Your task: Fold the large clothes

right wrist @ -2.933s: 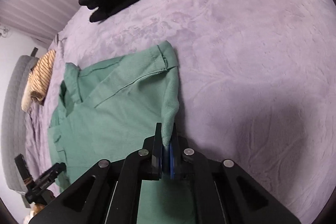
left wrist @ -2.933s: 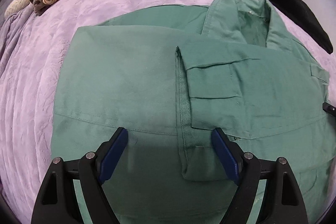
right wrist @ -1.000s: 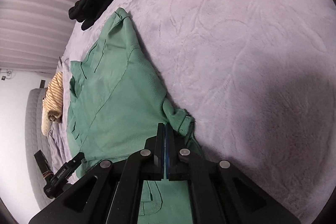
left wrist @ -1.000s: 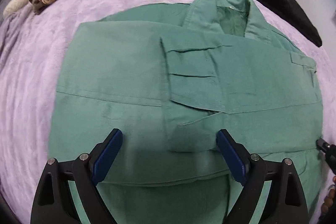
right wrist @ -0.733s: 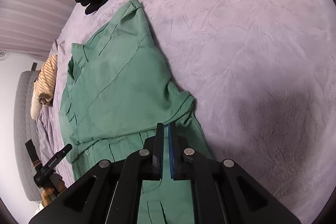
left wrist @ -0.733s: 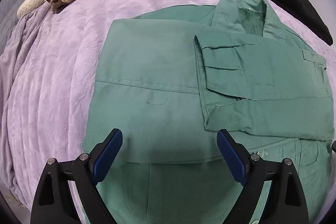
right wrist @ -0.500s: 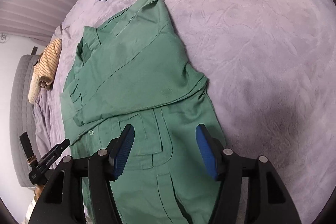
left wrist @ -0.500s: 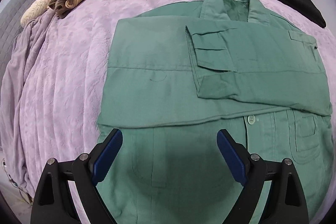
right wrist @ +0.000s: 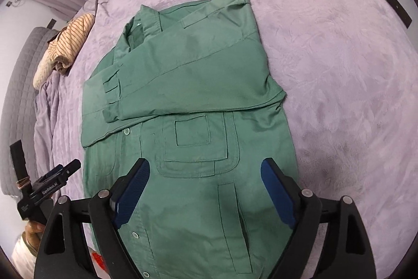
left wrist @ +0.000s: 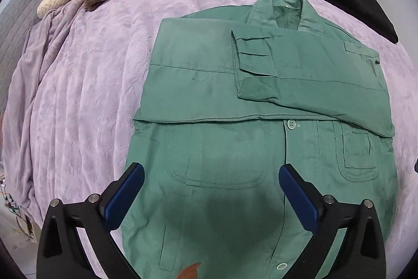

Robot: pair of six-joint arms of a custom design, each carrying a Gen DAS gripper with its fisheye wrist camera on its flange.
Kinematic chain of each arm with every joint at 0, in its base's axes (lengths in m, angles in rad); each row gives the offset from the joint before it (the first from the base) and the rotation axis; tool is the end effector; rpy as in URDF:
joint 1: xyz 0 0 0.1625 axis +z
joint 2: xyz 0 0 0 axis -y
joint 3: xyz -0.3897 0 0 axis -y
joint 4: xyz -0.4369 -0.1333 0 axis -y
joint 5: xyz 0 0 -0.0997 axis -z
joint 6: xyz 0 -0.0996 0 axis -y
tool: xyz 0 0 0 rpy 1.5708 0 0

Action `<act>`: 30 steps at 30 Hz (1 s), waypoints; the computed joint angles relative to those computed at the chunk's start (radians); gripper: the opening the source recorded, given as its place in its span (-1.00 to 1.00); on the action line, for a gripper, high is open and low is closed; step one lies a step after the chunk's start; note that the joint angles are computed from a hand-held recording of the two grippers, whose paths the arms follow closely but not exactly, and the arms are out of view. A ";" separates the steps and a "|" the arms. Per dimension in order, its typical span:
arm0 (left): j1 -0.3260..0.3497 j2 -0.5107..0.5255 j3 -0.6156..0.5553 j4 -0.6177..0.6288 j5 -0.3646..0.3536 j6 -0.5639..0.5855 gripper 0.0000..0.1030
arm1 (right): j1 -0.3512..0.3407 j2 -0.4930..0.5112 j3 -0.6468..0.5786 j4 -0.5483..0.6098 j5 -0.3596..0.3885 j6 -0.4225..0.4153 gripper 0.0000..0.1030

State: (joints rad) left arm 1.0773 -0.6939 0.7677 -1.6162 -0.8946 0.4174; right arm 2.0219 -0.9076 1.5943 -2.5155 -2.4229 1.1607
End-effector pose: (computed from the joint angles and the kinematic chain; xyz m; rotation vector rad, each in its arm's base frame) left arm -0.2222 -0.8261 0.2990 1.0953 2.2082 0.0020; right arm 0.3537 -0.5964 0.1546 -1.0167 -2.3163 1.0537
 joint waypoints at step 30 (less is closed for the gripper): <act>0.019 -0.187 0.111 0.180 0.014 -0.090 1.00 | 0.048 0.019 0.038 -0.082 0.211 0.089 1.00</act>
